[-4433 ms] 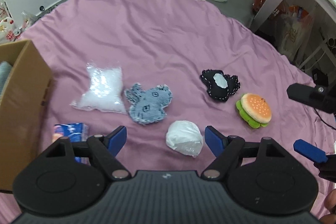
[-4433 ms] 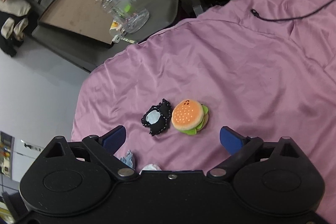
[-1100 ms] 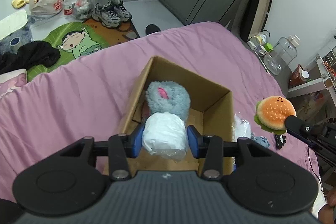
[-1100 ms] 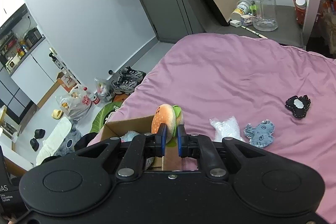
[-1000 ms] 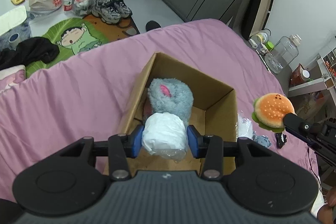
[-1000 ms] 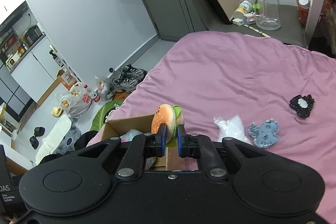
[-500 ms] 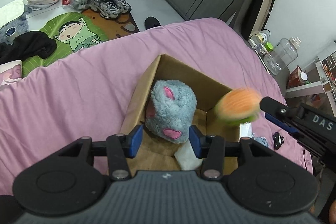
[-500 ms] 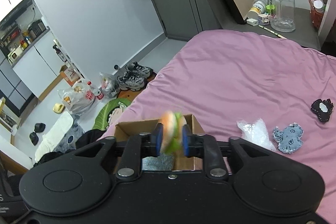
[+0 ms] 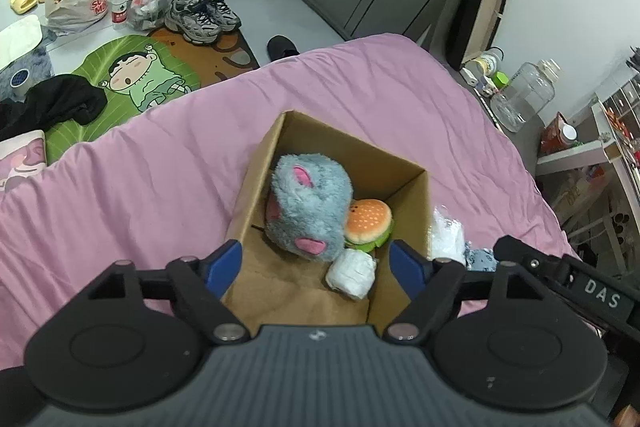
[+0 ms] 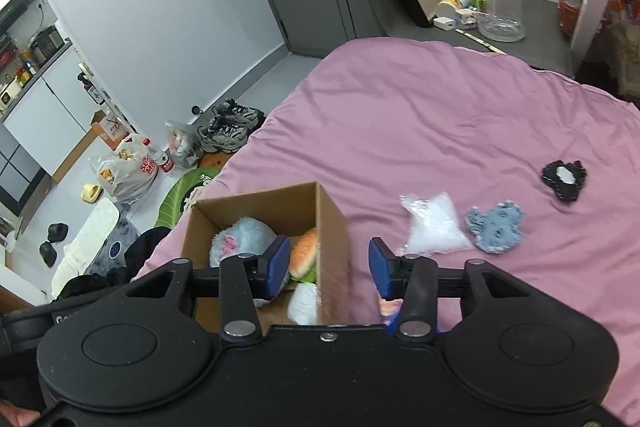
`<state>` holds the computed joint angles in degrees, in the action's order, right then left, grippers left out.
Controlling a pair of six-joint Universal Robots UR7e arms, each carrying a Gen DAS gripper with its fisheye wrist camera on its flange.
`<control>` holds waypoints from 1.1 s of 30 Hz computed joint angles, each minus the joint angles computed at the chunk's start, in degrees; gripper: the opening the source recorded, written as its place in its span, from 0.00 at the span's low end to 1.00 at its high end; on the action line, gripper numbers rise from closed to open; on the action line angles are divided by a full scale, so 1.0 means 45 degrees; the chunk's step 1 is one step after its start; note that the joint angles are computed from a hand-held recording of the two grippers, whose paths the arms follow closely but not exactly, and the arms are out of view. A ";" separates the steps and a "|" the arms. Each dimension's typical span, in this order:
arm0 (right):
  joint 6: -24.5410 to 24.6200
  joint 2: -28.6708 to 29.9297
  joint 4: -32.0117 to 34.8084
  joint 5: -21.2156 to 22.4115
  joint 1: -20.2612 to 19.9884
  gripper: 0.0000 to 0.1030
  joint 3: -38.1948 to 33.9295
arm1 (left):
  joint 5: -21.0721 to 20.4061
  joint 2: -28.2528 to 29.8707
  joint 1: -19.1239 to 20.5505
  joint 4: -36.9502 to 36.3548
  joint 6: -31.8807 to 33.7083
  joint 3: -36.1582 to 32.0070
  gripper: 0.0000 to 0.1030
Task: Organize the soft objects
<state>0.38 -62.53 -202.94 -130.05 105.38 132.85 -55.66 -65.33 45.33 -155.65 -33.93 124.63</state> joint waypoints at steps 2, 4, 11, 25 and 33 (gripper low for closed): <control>-0.0210 -0.0366 -0.0002 -0.0028 0.0036 0.57 0.0189 | 0.0022 -0.0070 -0.0171 0.0016 0.0029 0.0043 0.81; -0.0533 -0.0736 -0.0036 -0.0191 0.0082 0.61 0.0351 | 0.0068 -0.0128 -0.0372 0.0029 -0.0007 0.0103 0.84; -0.1069 -0.2182 0.0646 0.0250 -0.0379 0.71 0.1047 | 0.0286 -0.0058 -0.1052 0.0255 -0.0307 0.0172 0.85; -0.1332 -0.4293 0.0656 0.2241 -0.2552 0.71 0.2395 | 0.0988 0.1099 -0.2261 0.0537 -0.1131 -0.0086 0.85; -0.1677 -0.5254 0.0844 0.3114 -0.3946 0.71 0.2743 | 0.1389 0.2232 -0.2909 0.0726 -0.1535 -0.0540 0.85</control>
<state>-7.17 -86.17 -199.14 -116.04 87.62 145.19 -49.40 -55.29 32.24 -152.39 -40.84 122.20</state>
